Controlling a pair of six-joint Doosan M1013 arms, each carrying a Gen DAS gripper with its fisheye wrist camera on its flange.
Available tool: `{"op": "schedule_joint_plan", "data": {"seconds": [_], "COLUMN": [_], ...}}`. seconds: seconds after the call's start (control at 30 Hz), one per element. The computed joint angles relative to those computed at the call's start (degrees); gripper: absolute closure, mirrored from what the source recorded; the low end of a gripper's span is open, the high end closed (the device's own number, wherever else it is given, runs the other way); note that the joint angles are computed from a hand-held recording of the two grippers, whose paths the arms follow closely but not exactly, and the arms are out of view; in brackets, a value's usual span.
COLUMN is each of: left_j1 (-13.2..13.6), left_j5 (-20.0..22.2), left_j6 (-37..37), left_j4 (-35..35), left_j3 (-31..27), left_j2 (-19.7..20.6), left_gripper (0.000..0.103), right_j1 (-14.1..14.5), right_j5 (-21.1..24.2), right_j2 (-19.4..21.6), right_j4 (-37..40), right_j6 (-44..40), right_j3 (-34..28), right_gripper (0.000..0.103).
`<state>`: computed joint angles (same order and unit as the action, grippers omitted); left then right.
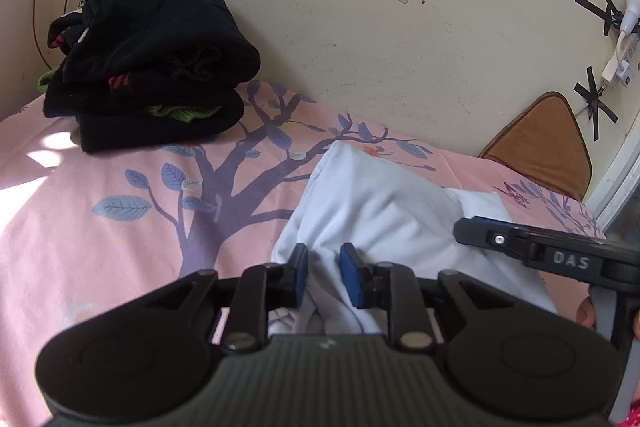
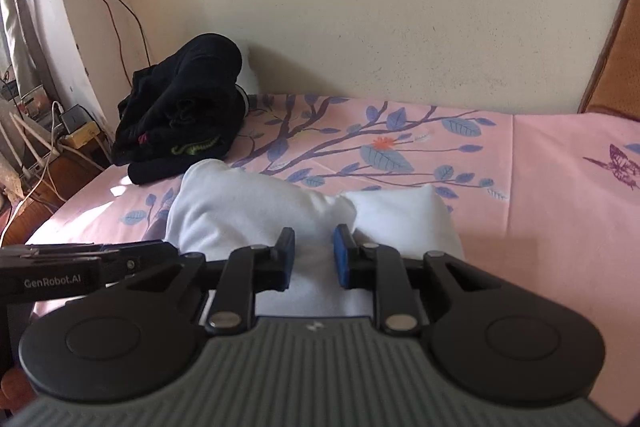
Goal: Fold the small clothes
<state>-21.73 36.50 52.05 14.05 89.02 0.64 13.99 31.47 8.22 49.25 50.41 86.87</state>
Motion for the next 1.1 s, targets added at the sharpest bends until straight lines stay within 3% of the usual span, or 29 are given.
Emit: {"op": "schedule_joint_plan", "data": {"seconds": [0.07, 0.17, 0.23, 0.47, 0.53, 0.57, 0.63, 0.73, 0.9, 1.1], "left_j1": [-1.05, -2.58, -3.37, -5.79, -5.64, -5.47, -4.97, -4.75, -4.79, -5.05], "left_j5": [0.94, 4.37, 6.07, 8.11, 8.46, 8.69, 8.49, 8.78, 10.53, 11.99], "left_j6": [-4.04, -8.34, -9.54, -14.37, -14.94, -15.21, -15.18, -15.68, -16.69, -17.22], "left_j4": [5.24, 11.92, 13.81, 21.41, 21.33, 21.03, 19.66, 19.17, 19.43, 19.94], "left_j3": [0.42, 0.38, 0.31, 1.15, 1.08, 0.96, 0.92, 0.86, 0.31, -0.09], "left_j2": [-0.74, -0.93, -0.69, 0.06, 0.11, 0.2, 0.19, 0.27, 0.71, 1.0], "left_gripper": [0.054, 0.051, 0.05, 0.037, 0.031, 0.027, 0.024, 0.019, 0.006, 0.0], "right_j1": [-1.29, -1.87, -2.6, -4.56, -4.63, -4.5, -4.33, -4.49, -5.23, -6.07], "right_j5": [-1.29, -8.85, -9.92, -4.4, -3.23, -3.24, -1.93, 0.1, 1.2, 2.81], "right_j2": [-2.08, -5.7, -6.84, -7.43, -7.41, -7.38, -6.94, -6.36, -6.48, -6.24], "right_j4": [9.35, 18.6, 18.72, 16.58, 17.11, 17.34, 14.73, 12.37, 15.5, 18.57], "right_j6": [-7.28, -14.68, -13.38, -7.44, -9.23, -10.09, -8.35, -6.1, -7.86, -8.93], "right_j3": [3.3, 8.9, 10.75, 13.26, 13.12, 13.15, 12.41, 11.58, 12.11, 12.22], "right_gripper": [0.053, 0.034, 0.034, 0.031, 0.03, 0.022, 0.018, 0.016, 0.014, 0.011]}}
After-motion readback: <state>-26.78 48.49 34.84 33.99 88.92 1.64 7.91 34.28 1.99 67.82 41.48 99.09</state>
